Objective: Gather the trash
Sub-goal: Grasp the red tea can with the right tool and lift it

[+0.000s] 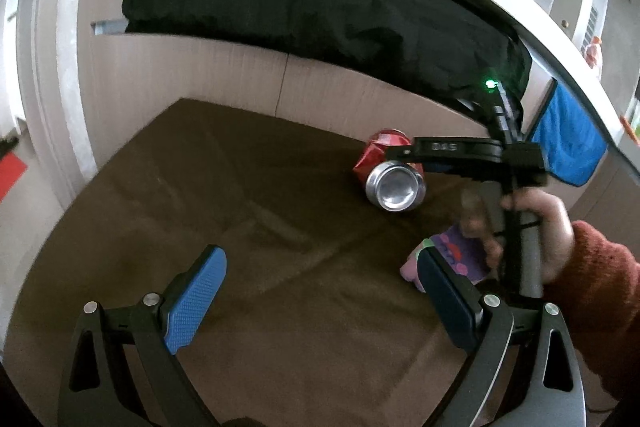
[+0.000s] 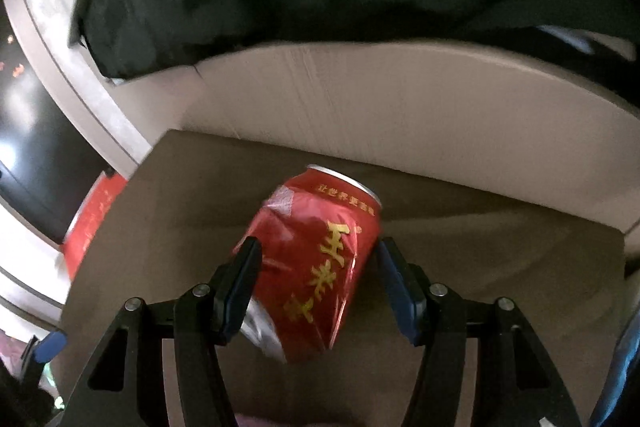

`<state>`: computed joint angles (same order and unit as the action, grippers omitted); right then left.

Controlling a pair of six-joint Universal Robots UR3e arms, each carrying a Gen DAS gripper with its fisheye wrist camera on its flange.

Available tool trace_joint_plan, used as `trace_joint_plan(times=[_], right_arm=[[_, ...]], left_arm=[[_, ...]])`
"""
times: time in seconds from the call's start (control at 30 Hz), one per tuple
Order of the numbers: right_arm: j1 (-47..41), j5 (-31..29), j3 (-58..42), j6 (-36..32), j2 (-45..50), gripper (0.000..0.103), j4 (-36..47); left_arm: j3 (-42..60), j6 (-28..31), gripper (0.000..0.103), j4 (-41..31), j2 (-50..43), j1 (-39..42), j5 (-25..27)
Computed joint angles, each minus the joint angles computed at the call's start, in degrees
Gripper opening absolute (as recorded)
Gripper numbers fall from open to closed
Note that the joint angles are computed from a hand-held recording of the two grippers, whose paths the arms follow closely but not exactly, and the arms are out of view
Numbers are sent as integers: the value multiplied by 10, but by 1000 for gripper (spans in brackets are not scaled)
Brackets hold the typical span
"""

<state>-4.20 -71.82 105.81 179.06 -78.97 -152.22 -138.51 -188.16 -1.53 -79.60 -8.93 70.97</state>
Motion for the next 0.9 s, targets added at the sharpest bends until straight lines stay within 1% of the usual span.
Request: trace_joint_plan(times=[0.07, 0.1, 0.13, 0.2, 0.27, 0.33, 0.37, 0.47, 0.57, 0.67, 0.73, 0.77, 0.83, 0.87, 0.9], right_arm=[[8, -4, -34, 5, 32, 57, 17], [6, 13, -54, 2, 50, 61, 34], [3, 27, -68, 3, 61, 61, 47], [-4, 53, -98, -1, 82, 61, 80], [-3, 55, -100, -13, 82, 60, 84], [-6, 66, -86, -36, 69, 47, 80], [-9, 72, -78, -47, 58, 46, 85], [-20, 77, -30, -91, -1, 46, 91], [-54, 105, 35, -129, -84, 46, 105], [-107, 128, 104, -159, -185, 46, 122], [-160, 145, 147, -193, -267, 46, 155], [-188, 158, 161, -213, -303, 46, 182], [-262, 189, 190, -267, -395, 46, 264], [-302, 206, 198, -303, -439, 46, 321], [-356, 225, 204, -353, -494, 46, 397]], left_arm=[[4, -1, 96, -11, -7, 15, -24], [6, 0, 96, -14, -12, 20, -33], [8, -1, 96, -13, -19, 23, -37], [10, -1, 96, -10, -28, 20, -36], [17, -3, 96, -9, -40, 14, -33], [19, -4, 96, -13, -42, 11, -34], [23, -5, 96, -16, -45, 8, -34], [37, -13, 96, -21, -52, -9, -32], [57, -22, 96, -29, -65, -26, -39], [85, -26, 96, -36, -84, -54, -45], [112, -19, 96, -37, -107, -79, -52], [127, -14, 96, -30, -125, -91, -60], [160, -10, 96, -19, -161, -115, -55], [194, -10, 96, -22, -192, -136, -35], [219, -14, 96, -28, -211, -150, -15]])
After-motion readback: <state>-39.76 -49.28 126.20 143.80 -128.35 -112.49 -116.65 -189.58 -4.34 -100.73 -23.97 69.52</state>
